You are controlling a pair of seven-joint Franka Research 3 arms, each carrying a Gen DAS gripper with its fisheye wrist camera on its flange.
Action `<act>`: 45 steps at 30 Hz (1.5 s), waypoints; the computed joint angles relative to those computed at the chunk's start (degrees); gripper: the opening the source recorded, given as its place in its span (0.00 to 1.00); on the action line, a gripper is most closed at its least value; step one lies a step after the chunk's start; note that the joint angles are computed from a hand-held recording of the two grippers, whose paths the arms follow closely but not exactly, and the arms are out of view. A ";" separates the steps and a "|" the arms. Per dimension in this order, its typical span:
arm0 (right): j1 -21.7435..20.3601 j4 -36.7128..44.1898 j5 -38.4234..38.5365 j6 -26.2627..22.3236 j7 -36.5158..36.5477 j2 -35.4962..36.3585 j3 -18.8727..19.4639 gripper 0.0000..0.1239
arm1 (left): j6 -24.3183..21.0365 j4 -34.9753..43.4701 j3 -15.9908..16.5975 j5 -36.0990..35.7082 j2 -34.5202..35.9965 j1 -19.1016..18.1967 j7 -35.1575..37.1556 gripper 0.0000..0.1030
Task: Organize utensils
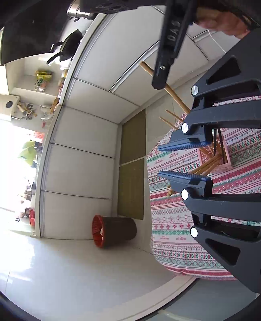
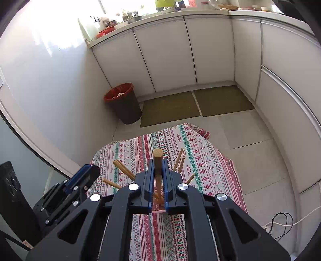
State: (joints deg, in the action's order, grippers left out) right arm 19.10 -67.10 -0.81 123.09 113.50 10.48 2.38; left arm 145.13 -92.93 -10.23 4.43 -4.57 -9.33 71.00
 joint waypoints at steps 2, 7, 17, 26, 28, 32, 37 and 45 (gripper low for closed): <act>0.34 1.24 -0.50 -0.42 0.11 0.91 0.07 0.06 | 0.52 -0.16 0.21 -0.29 -0.39 0.21 -0.55 0.27; 1.65 3.46 -2.08 -0.97 -1.70 3.52 0.23 0.11 | -0.55 -1.11 0.49 1.15 -1.24 1.02 -3.32 0.33; 2.11 -5.55 -5.31 2.94 1.54 -3.14 -0.25 0.36 | -0.88 -5.91 -0.59 8.40 -7.02 2.29 -10.23 0.61; -0.81 -23.83 -19.29 5.60 13.45 -18.11 3.53 0.63 | -7.52 -9.45 -7.38 27.56 -14.65 4.71 -24.87 0.93; -2.43 -27.97 -22.50 5.39 16.53 -21.93 5.20 0.69 | -9.92 -10.15 -8.95 31.40 -16.23 5.04 -27.44 0.93; -6.26 -37.39 -26.90 6.48 20.34 -30.90 8.62 0.78 | -17.31 -9.47 -12.01 35.15 -17.44 3.84 -29.16 0.93; -9.06 -44.45 -24.77 4.93 19.45 -39.27 10.83 0.78 | -21.79 -11.37 -10.75 29.30 -19.87 -1.76 -25.93 0.93; -13.18 -49.77 -20.59 2.63 17.87 -46.92 13.66 0.78 | -17.17 -16.96 -10.94 27.18 -26.37 -1.00 -29.86 0.93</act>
State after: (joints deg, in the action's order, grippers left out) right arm 5.92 -116.87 -21.40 125.72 131.37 -36.44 16.05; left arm 127.96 -109.89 -21.17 31.61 -30.94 -10.33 41.14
